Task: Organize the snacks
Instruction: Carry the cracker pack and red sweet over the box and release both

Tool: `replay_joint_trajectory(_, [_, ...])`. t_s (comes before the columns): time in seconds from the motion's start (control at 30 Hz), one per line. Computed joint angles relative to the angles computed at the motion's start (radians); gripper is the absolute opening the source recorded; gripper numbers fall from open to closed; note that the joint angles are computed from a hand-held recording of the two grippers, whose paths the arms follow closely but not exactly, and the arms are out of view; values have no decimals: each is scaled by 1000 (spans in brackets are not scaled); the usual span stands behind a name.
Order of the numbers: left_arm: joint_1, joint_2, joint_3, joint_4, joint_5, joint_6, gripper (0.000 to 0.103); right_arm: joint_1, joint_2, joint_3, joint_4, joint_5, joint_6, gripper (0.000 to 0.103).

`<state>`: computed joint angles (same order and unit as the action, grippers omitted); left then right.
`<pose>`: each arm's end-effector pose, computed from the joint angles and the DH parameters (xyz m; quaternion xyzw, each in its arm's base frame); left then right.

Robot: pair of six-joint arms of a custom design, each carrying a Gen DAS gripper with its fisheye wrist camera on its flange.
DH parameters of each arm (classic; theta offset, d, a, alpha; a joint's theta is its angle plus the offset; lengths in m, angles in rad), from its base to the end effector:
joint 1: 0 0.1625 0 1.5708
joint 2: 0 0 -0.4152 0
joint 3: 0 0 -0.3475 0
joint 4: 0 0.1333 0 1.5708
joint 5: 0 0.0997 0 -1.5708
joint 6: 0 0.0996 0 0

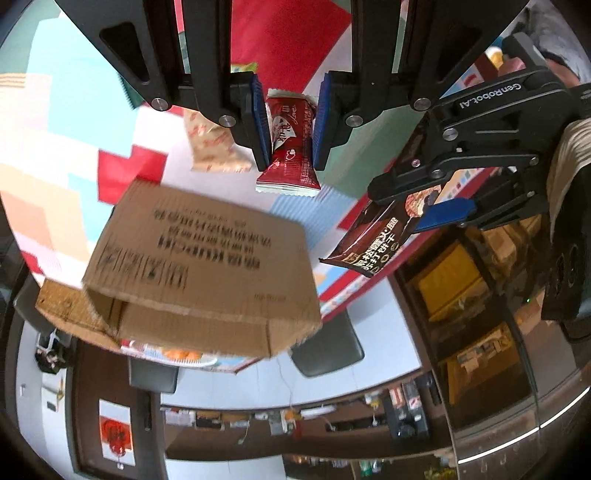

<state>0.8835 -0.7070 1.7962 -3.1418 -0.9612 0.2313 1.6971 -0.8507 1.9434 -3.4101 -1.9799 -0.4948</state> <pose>-0.2354 -0.5867 0.0981 0.3465 0.8621 -0.2876 0.2325 0.1646 -0.5526 0.1667 0.2081 -0.8907 0.3164 0.2514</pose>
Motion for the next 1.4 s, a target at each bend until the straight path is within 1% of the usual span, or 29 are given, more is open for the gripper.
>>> replay_joint_trajectory(0.17, [-15, 14, -41, -46, -10, 50, 48, 12, -19, -10, -37, 6, -20, 24])
replay_joint_trajectory(0.3, [-22, 30, -85, -73, -14, 87, 48, 25, -15, -36, -71, 0, -32, 24])
replay_joint_trajectory(0.53, [-23, 54, -178, -52, -39, 112, 48, 43, -5, -107, -102, 1, -59, 24])
replay_joint_trajectory(0.67, [-11, 69, -250, 5, -81, 100, 48, 44, -5, -155, -69, 15, -51, 24])
replay_joint_trajectory(0.83, [0, 103, -350, 73, -103, 107, 48, 37, 9, -230, -2, 21, -41, 24])
replay_joint_trajectory(0.93, [4, 131, -411, 106, -102, 116, 48, 34, 21, -279, 23, 13, -44, 24])
replay_joint_trajectory(0.97, [7, 148, -448, 125, -100, 124, 48, 33, 28, -303, 37, 4, -39, 24])
replay_joint_trajectory(1.1, [19, 204, -547, 143, -98, 155, 48, 27, 45, -372, 84, -17, -34, 24])
replay_joint_trajectory(1.27, [37, 280, -688, 219, -90, 169, 48, 16, 85, -477, 160, -58, -18, 24])
replay_joint_trajectory(1.4, [47, 324, -760, 283, -76, 166, 48, 0, 105, -527, 205, -75, 2, 24])
